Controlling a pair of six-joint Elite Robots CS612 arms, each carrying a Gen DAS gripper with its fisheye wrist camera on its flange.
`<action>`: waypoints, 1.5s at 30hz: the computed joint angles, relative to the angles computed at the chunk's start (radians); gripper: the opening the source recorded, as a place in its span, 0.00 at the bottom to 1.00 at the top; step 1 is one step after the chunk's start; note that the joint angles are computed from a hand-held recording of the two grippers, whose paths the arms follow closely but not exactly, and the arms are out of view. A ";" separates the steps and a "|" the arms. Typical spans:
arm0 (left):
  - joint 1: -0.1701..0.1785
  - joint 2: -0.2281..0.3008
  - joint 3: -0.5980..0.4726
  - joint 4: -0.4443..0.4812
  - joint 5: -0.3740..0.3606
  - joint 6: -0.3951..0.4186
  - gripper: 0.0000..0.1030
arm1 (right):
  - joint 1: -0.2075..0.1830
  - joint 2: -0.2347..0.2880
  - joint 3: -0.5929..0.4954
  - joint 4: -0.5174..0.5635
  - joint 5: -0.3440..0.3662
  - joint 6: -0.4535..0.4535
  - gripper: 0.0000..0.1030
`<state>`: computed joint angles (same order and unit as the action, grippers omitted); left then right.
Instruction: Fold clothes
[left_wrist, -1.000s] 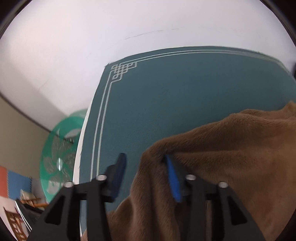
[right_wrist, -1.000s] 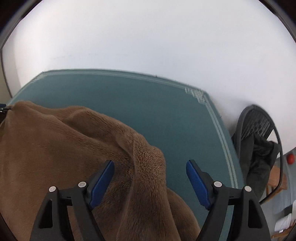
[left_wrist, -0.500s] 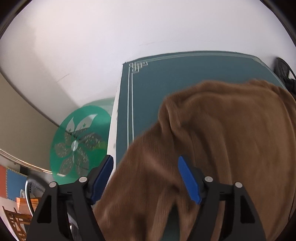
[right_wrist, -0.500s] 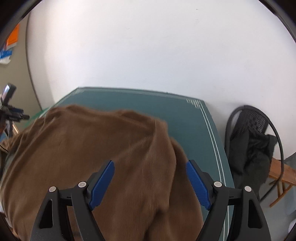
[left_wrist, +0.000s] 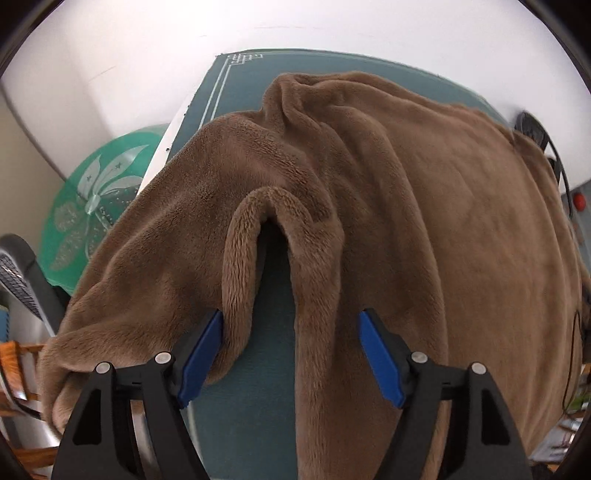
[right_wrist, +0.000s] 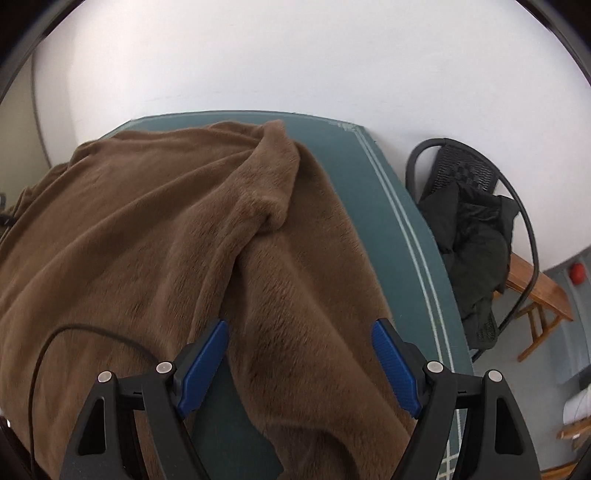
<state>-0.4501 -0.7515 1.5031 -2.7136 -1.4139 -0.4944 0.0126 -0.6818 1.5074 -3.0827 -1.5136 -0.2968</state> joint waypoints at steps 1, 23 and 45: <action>0.006 0.005 0.000 -0.025 -0.010 -0.029 0.76 | -0.002 -0.002 0.005 0.004 0.012 -0.015 0.79; -0.002 0.050 -0.071 0.021 0.257 -0.102 0.83 | -0.016 0.077 -0.142 -0.034 -0.506 0.322 0.79; 0.045 0.039 -0.026 -0.110 0.005 -0.154 0.84 | 0.000 0.130 -0.280 0.235 0.301 0.339 0.80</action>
